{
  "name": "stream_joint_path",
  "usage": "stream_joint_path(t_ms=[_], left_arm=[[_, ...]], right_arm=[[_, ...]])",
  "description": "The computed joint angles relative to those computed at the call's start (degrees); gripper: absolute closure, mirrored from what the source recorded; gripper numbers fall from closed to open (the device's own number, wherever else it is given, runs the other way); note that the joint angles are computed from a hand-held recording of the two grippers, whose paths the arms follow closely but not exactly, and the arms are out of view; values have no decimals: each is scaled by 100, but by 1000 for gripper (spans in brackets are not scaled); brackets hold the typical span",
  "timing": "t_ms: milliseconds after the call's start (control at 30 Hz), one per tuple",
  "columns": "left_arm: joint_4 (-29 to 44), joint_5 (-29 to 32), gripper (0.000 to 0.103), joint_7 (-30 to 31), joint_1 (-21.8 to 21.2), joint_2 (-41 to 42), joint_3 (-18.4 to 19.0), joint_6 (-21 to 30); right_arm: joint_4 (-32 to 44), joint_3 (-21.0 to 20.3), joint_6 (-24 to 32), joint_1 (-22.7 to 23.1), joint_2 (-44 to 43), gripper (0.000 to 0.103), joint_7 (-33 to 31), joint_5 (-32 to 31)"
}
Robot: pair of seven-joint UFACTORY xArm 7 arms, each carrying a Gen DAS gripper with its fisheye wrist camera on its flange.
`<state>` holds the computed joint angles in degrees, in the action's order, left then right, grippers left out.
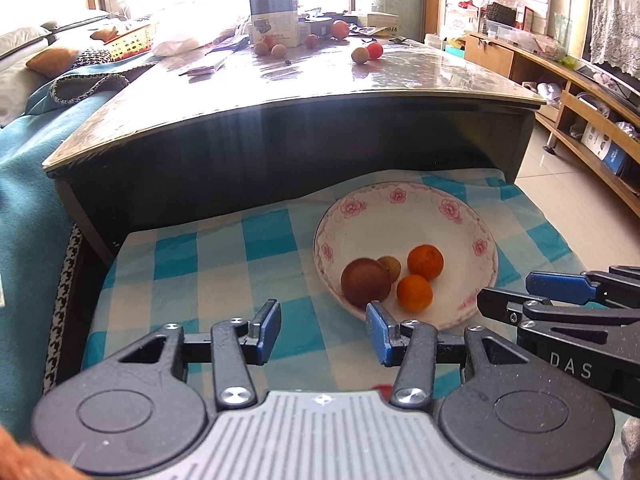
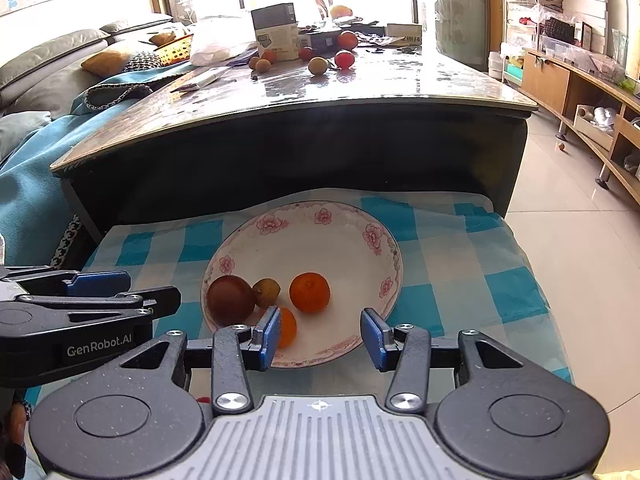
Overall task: Organize fruits
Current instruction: 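Withdraw both tools from the bowl toward the tomatoes and small fruits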
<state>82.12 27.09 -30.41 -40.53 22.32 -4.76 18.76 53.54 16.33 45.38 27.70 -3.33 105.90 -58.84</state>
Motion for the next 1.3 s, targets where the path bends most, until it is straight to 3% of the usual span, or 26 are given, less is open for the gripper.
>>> stream_joint_path(t_ms=[433, 567, 867, 1033, 1300], left_arm=[[-1270, 108, 46, 5, 401, -930, -252, -164], [-1627, -479, 46, 526, 681, -1126, -571, -169], [-2529, -971, 46, 1228, 780, -1641, -869, -253], [-2613, -985, 46, 1315, 768, -1546, -874, -426], [-2444, -1303, 46, 1517, 719, -1207, -849, -609]], right_arm=[[-67, 314, 273, 366, -113, 62, 157, 264], [-122, 358, 270, 476, -103, 62, 58, 409], [-324, 384, -168, 616, -70, 62, -305, 669], [-322, 347, -337, 654, 40, 62, -694, 859], [-297, 281, -486, 629, 65, 62, -737, 829]])
